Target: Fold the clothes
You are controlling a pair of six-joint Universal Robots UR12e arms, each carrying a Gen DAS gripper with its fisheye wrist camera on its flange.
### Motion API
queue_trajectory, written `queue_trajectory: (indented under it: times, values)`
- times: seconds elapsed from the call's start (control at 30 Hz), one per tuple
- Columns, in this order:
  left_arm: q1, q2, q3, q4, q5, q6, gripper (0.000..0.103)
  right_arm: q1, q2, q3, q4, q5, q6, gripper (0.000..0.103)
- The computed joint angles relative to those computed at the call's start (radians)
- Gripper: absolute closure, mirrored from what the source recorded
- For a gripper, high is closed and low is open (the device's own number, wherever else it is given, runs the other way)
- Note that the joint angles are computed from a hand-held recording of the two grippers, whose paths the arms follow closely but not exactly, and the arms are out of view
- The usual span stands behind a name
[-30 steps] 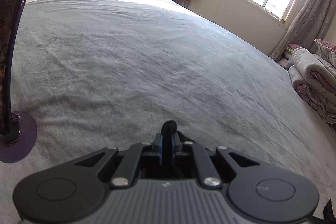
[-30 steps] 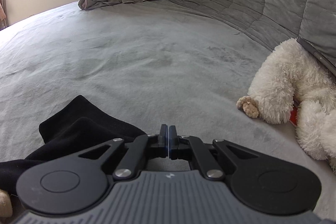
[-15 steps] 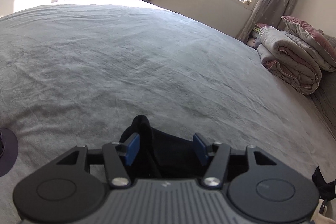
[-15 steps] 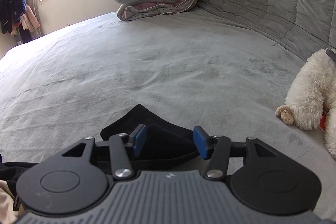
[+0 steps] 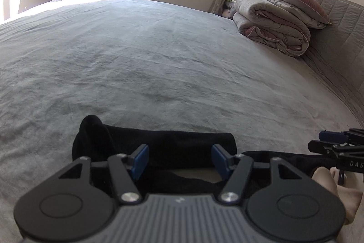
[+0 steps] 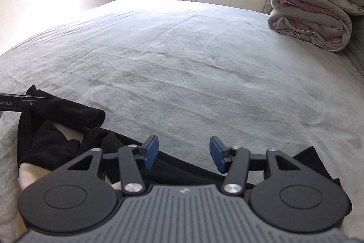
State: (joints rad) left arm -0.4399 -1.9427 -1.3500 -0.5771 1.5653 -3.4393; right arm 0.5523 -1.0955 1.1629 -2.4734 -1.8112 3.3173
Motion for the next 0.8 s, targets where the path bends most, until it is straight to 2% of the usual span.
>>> queue_trajectory:
  times: [0.1, 0.2, 0.27, 0.47, 0.57, 0.67, 0.73, 0.77, 0.8]
  values:
    - [0.0, -0.011, 0.023, -0.076, -0.053, 0.057, 0.041, 0.012, 0.035, -0.058, 0.055, 0.03, -0.08, 0.049]
    - [-0.011, -0.025, 0.043, -0.131, -0.048, 0.139, 0.041, 0.024, 0.073, -0.124, 0.117, 0.056, -0.159, 0.049]
    - [-0.018, -0.031, 0.055, -0.162, -0.035, 0.179, 0.04, 0.032, 0.097, -0.157, 0.152, 0.043, -0.194, 0.049]
    - [-0.032, -0.034, 0.058, -0.181, 0.016, 0.269, 0.04, 0.035, 0.149, -0.224, 0.25, 0.029, -0.234, 0.049]
    - [-0.032, -0.033, 0.058, -0.19, 0.017, 0.283, 0.041, 0.034, 0.148, -0.216, 0.248, 0.04, -0.228, 0.05]
    - [-0.029, -0.03, 0.061, -0.21, 0.005, 0.274, 0.045, 0.033, 0.136, -0.195, 0.233, 0.06, -0.229, 0.072]
    - [-0.028, -0.027, 0.061, -0.217, 0.0, 0.266, 0.053, 0.032, 0.128, -0.18, 0.223, 0.074, -0.23, 0.077]
    - [-0.028, -0.026, 0.06, -0.217, 0.0, 0.264, 0.056, 0.035, 0.125, -0.172, 0.212, 0.062, -0.234, 0.082]
    - [-0.029, -0.025, 0.059, -0.215, -0.001, 0.259, 0.064, 0.039, 0.119, -0.16, 0.198, 0.043, -0.233, 0.087]
